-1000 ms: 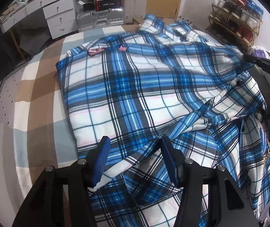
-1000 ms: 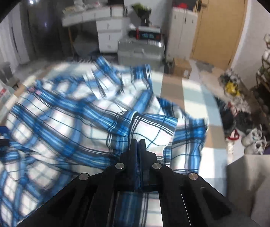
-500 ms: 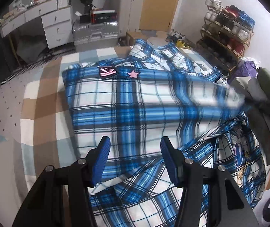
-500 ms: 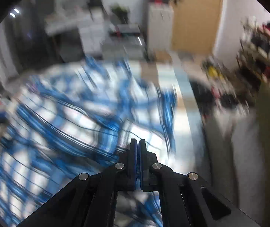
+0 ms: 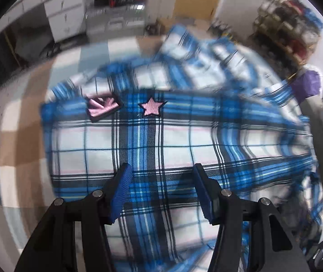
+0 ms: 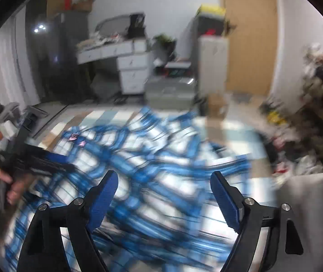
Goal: Fold large clothes
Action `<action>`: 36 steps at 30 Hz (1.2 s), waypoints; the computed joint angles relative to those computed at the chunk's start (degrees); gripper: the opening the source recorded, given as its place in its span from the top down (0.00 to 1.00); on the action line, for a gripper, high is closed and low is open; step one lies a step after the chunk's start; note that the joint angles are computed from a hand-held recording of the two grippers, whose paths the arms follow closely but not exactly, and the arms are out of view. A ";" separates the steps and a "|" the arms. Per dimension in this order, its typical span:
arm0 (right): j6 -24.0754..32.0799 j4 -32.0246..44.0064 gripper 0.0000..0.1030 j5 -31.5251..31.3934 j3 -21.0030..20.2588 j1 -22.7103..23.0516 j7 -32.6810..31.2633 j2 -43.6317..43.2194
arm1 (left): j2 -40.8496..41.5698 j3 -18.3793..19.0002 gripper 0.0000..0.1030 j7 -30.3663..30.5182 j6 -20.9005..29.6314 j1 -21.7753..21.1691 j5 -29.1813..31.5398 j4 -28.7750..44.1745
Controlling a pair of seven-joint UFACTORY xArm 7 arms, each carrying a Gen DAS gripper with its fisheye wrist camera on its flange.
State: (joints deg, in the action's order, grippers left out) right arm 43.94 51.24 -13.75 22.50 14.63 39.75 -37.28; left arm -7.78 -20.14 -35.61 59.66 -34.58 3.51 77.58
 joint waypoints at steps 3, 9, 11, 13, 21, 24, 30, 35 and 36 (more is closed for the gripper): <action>-1.22 0.18 0.25 1.30 4.30 -5.85 0.87 5.52 | -0.49 -0.40 0.52 -0.87 -1.80 -0.02 1.53 -2.02; 1.25 -0.56 0.24 -5.65 1.96 -4.38 4.92 15.28 | 3.00 -2.01 0.52 -4.36 6.14 -1.38 8.23 4.26; 0.63 -0.55 0.28 -8.01 -1.14 -1.00 6.50 15.90 | 1.62 -1.68 0.52 -5.79 3.72 -1.71 9.84 3.63; -5.50 -3.76 0.26 -10.94 -0.51 -2.59 10.55 12.58 | 1.05 -1.65 0.51 -5.46 0.74 -1.76 10.34 3.09; -29.65 -16.66 0.24 -5.44 -14.08 4.29 15.01 10.16 | 2.50 -0.81 0.45 -9.21 2.01 -2.49 12.32 1.01; -39.54 -22.59 0.22 -1.44 -13.10 0.57 15.98 6.41 | 0.26 -2.00 0.45 -15.39 -0.09 -2.14 17.63 -0.33; -44.38 -26.50 0.04 10.07 -10.52 -1.46 11.88 4.15 | -0.02 -4.21 0.41 -22.98 -4.03 -1.87 21.50 -2.88; -39.79 -24.60 0.00 12.73 -16.15 3.91 8.14 6.23 | 1.61 -5.23 0.40 -28.47 -1.32 -3.52 27.78 -3.04; -39.20 -24.27 0.00 13.24 -16.94 4.85 6.94 6.62 | 1.37 -5.09 0.39 -28.98 -1.55 -3.77 27.77 -3.34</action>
State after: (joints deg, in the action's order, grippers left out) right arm 4.75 26.97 -0.51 5.56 19.49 46.69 -30.66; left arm -6.42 -25.23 -64.60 58.12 -38.35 31.28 74.24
